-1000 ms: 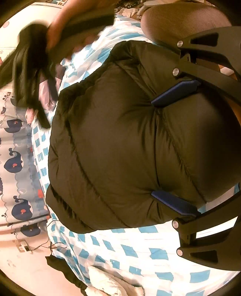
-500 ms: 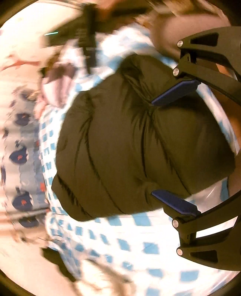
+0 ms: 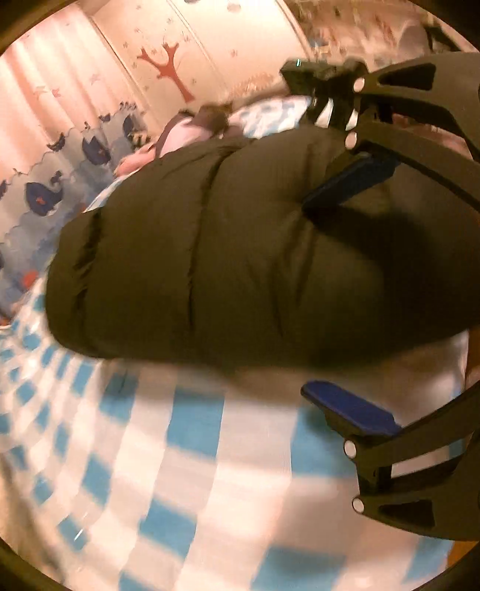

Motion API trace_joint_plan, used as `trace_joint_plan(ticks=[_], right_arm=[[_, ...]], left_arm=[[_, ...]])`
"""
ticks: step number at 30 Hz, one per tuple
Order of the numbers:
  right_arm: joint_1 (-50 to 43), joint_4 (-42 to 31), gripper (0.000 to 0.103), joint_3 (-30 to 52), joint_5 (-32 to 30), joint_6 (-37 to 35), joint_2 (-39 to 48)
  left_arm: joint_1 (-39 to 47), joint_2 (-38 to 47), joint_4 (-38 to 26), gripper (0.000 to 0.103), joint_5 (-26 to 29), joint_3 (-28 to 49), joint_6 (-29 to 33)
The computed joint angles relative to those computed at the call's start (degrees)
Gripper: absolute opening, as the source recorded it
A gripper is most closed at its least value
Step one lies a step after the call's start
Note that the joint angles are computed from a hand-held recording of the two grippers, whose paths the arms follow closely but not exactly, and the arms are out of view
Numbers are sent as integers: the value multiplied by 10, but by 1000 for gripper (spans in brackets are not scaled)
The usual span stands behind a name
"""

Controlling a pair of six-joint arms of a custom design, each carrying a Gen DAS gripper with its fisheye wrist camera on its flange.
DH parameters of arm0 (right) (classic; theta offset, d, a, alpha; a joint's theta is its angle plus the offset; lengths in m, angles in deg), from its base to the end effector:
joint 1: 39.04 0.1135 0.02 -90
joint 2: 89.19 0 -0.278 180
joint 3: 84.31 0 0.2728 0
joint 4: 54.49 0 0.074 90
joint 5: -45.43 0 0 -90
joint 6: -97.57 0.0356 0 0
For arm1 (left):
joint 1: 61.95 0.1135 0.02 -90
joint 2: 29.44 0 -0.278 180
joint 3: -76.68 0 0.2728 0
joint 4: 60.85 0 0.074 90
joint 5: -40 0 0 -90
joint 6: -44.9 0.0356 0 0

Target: Fold large clothes

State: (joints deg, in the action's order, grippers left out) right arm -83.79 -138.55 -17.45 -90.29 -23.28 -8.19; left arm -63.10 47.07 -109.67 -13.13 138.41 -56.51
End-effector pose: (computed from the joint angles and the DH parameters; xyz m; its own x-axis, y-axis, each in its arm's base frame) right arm 0.1791 -0.1417 0.2236 -0.8927 0.3808 -0.2409 0.1238 0.7213 0.6815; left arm 0.2640 -0.0267 0.2224 -0.9338 -0.1395 -0.3295 0.1000 0.7823 -0.6148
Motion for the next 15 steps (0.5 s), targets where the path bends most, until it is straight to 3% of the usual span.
trace_joint_plan(ticks=[2,3,5,8,12,15], right_arm=[[43,30,97,-15,2,38,-2],[63,46,97,-25,-1,54,-14],[110,85,97,-41,-22,101,-49],[198,155,98,-49,-56,197,-92],[332,260,97,-62,-60,296,-130],[415,274,97,-71,54,311,-102]], left_arm=[[-28,38,9,92,8,18,-10],[-52,27,12,91,-26,22,-7],[-88,-12,11,64,-91,24,6],[-117,-93,-7,51,-170,29,26],[-103,-187,-34,50,-248,19,52],[-48,-191,-71,56,-251,1,82]])
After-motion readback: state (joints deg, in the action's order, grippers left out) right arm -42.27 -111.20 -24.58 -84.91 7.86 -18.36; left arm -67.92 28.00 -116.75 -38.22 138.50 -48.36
